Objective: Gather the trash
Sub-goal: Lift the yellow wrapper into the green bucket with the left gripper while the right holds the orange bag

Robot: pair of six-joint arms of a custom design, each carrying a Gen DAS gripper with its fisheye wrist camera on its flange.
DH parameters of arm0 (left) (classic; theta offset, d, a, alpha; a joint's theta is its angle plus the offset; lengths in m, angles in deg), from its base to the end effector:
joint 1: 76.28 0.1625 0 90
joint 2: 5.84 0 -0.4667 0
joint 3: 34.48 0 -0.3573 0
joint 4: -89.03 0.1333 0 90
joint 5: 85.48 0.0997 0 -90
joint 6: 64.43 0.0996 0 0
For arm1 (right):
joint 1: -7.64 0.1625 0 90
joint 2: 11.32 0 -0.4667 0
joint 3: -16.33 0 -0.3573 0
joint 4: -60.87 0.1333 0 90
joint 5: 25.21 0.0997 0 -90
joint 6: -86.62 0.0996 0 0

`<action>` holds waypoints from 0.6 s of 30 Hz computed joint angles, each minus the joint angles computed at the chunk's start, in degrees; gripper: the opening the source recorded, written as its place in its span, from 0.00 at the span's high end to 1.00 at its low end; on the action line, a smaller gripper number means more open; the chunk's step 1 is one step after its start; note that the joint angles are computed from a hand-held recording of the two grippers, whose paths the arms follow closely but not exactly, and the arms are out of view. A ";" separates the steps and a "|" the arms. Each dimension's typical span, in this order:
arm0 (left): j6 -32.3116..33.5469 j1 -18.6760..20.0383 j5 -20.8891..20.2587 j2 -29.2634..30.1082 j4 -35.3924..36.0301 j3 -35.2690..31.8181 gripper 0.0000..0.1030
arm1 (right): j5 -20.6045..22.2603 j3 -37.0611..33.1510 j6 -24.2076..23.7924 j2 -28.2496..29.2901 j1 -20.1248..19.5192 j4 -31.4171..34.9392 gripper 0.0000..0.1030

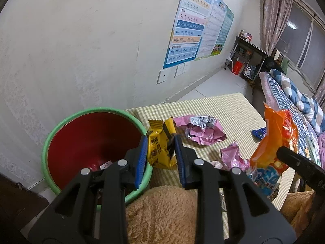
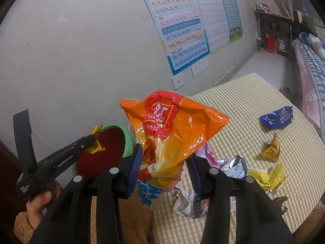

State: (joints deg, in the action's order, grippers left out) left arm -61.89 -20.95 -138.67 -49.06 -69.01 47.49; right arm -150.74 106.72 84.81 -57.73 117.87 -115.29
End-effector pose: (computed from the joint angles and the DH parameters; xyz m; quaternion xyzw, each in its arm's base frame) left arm -0.2649 -0.7223 0.2377 0.2172 0.8955 -0.3151 0.2272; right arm 0.3153 -0.6375 0.2593 0.0621 -0.8931 0.3838 0.2262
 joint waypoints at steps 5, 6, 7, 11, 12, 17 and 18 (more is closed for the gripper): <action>0.65 0.21 1.31 -0.25 -0.15 -0.35 0.75 | 1.29 -2.69 -1.40 1.44 0.41 0.29 0.58; 0.91 0.25 2.01 -0.37 -0.46 -0.30 0.75 | 1.55 -3.35 -1.88 1.85 0.55 0.44 0.58; 0.99 0.27 2.42 -0.42 -0.49 -0.37 0.75 | 1.85 -4.19 -2.39 2.36 0.69 0.84 0.58; 1.01 0.86 4.24 -0.84 -0.49 -0.56 0.75 | 3.23 -7.00 -3.24 4.17 0.95 2.85 0.58; 0.94 1.01 4.44 -0.87 -0.35 -0.69 0.75 | 3.58 -7.74 -3.29 4.63 0.98 3.56 0.58; 0.24 1.99 5.68 -1.21 0.07 -0.97 0.75 | 4.81 -11.13 -3.71 6.95 1.24 7.45 0.58; 0.03 2.24 5.87 -1.26 0.22 -1.07 0.75 | 4.98 -11.67 -3.83 7.34 1.29 8.06 0.58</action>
State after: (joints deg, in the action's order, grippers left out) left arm -61.86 -18.70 -132.80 -50.33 -68.79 46.42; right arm -145.76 95.05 80.98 -50.39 119.16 -107.23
